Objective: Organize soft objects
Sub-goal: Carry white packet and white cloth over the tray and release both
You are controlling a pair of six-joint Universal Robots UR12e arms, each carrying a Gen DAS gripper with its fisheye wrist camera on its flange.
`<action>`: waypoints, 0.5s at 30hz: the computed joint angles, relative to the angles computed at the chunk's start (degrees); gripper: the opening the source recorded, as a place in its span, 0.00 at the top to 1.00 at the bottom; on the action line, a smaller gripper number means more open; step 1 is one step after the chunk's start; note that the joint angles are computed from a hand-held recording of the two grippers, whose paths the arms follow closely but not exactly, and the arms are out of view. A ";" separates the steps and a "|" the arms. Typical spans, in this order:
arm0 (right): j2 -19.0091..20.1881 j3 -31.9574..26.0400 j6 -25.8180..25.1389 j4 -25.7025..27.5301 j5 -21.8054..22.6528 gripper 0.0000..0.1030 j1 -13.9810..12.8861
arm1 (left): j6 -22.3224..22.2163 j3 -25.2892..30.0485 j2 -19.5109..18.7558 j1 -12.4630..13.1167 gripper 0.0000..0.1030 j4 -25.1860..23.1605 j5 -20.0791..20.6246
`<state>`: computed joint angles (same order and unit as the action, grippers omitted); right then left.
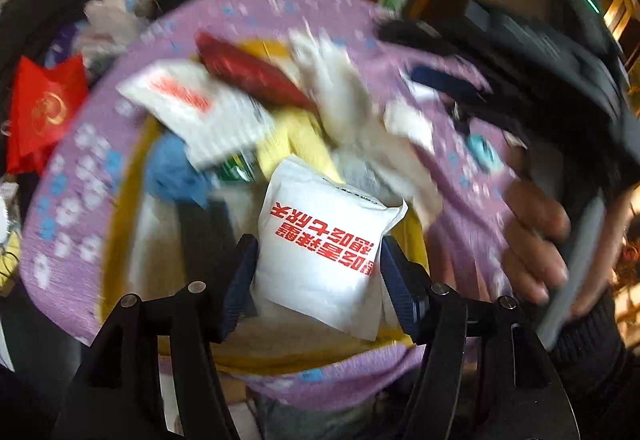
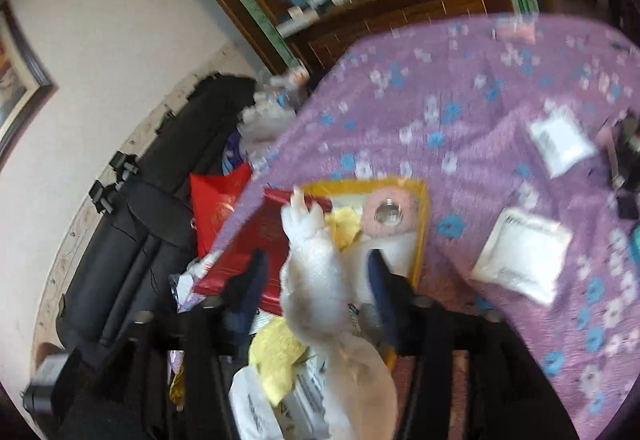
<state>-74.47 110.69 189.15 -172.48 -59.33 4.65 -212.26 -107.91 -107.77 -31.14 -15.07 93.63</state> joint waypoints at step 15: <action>-11.84 14.91 -5.14 -5.70 2.16 0.41 -9.17 | 4.01 2.29 0.44 -3.25 0.21 -0.38 1.91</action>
<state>-86.31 125.60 184.01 -178.18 -57.17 -4.52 -208.25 -105.61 -107.33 -34.39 -15.45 95.54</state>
